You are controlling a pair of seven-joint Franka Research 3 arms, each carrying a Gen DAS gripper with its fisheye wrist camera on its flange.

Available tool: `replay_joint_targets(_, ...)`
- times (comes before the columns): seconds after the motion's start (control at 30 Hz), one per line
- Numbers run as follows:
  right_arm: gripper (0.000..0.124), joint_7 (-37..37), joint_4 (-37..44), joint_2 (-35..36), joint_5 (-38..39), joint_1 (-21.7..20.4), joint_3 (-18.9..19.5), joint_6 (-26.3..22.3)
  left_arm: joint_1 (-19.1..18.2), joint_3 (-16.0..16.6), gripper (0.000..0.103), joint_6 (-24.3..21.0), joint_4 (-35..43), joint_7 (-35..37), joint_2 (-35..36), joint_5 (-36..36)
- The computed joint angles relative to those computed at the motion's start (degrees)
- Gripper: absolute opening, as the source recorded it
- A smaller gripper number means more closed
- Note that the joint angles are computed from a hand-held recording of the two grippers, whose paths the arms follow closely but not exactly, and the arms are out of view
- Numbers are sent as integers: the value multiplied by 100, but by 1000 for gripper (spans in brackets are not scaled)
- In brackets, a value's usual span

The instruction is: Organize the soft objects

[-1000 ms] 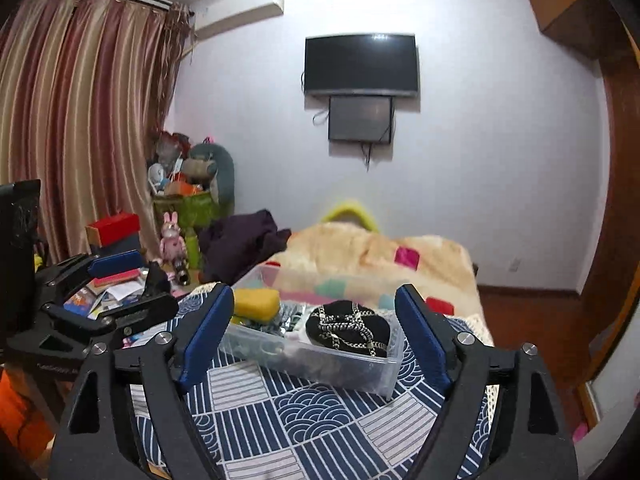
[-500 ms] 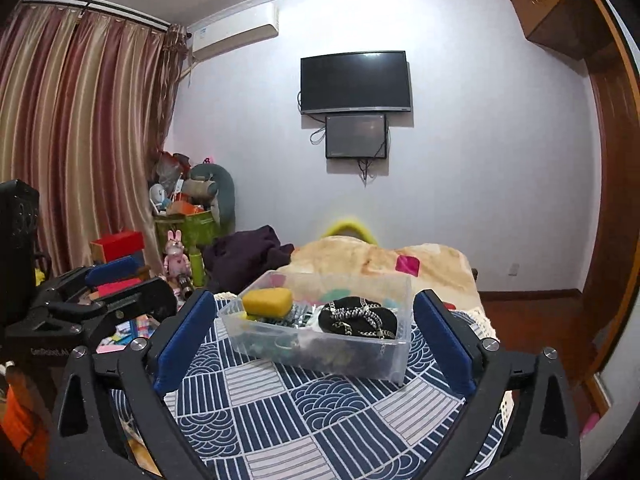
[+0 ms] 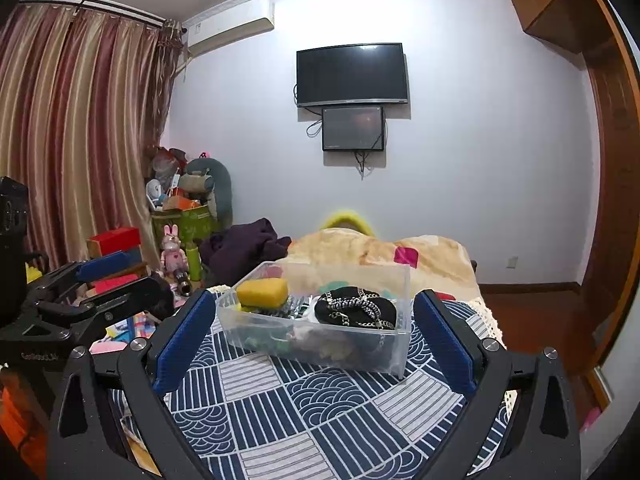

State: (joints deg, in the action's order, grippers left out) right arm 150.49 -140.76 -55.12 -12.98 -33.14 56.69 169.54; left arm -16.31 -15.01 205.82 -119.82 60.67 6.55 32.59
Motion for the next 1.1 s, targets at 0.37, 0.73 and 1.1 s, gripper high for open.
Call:
replay_joint_targets(0.37,99,30,-2,-13,9,-8,21,41,-7,-3,103,-2,-25,34,-22,-4)
replay_joint_targets(0.73,100,42,40,-36,15,24,21,-29,-38,-6,103,-37,-33,96,-37,-22)
replay_joint_targets(1.1,100,65,48,-31,9,37,31,-46,-4,-25,103,-29,-6,-41,-23,103)
